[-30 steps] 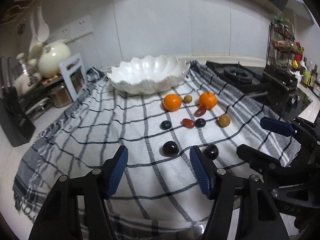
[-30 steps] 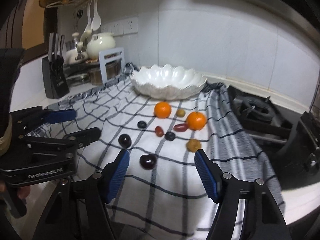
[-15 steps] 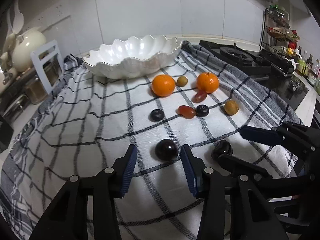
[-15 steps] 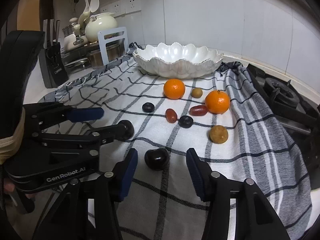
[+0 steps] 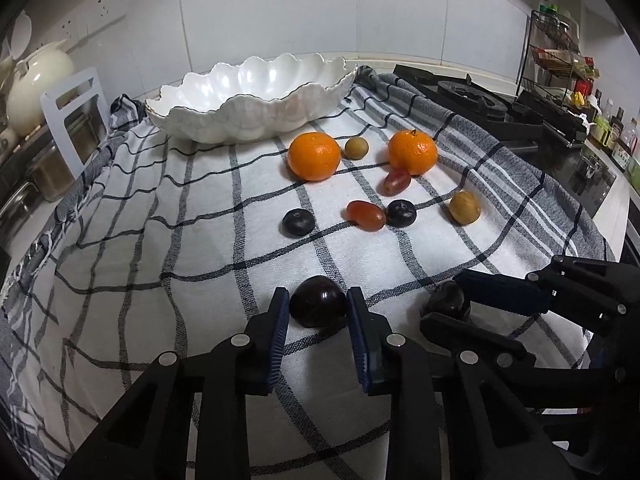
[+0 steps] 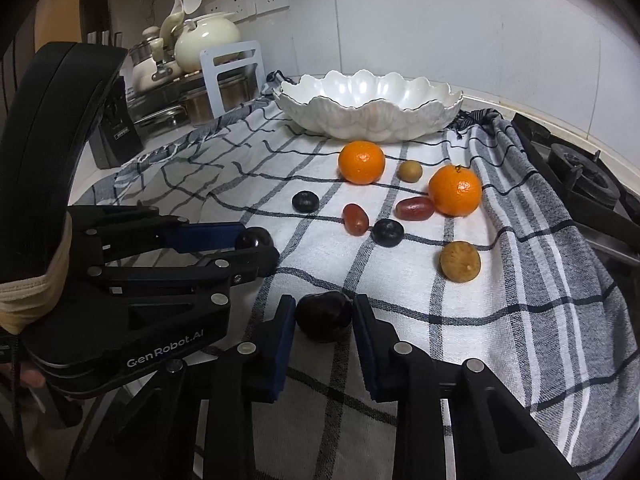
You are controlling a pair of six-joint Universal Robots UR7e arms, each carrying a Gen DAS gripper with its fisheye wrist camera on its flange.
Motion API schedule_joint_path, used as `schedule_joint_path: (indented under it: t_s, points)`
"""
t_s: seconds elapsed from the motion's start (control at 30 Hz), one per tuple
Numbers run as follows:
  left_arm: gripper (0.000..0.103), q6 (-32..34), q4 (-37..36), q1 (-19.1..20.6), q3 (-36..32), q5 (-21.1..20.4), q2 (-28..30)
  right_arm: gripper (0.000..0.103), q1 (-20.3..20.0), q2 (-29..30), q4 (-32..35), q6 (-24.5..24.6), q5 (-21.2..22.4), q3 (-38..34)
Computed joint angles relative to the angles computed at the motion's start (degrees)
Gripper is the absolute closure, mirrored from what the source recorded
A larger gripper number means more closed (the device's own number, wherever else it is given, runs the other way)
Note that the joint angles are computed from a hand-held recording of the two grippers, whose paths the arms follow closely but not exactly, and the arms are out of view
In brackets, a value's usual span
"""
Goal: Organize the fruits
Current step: 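Grasp a dark plum with the left tool while the right tool grasps another dark plum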
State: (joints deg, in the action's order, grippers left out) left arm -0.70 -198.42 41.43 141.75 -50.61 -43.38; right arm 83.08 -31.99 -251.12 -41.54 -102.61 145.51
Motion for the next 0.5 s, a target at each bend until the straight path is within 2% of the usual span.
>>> schedule_joint_path:
  t_s: [0.23,0.5]
  points:
    - [0.075,-0.4,-1.4,-0.2,0.1,0.5,0.7,0.073,-0.5,-1.1,2.0,0.7,1.0,0.2]
    - [0.075,-2.3,-0.9,-0.7,1.0,0.5,-1.7,0.073,1.4,-3.1,3.0,1.8,-1.7,0.1]
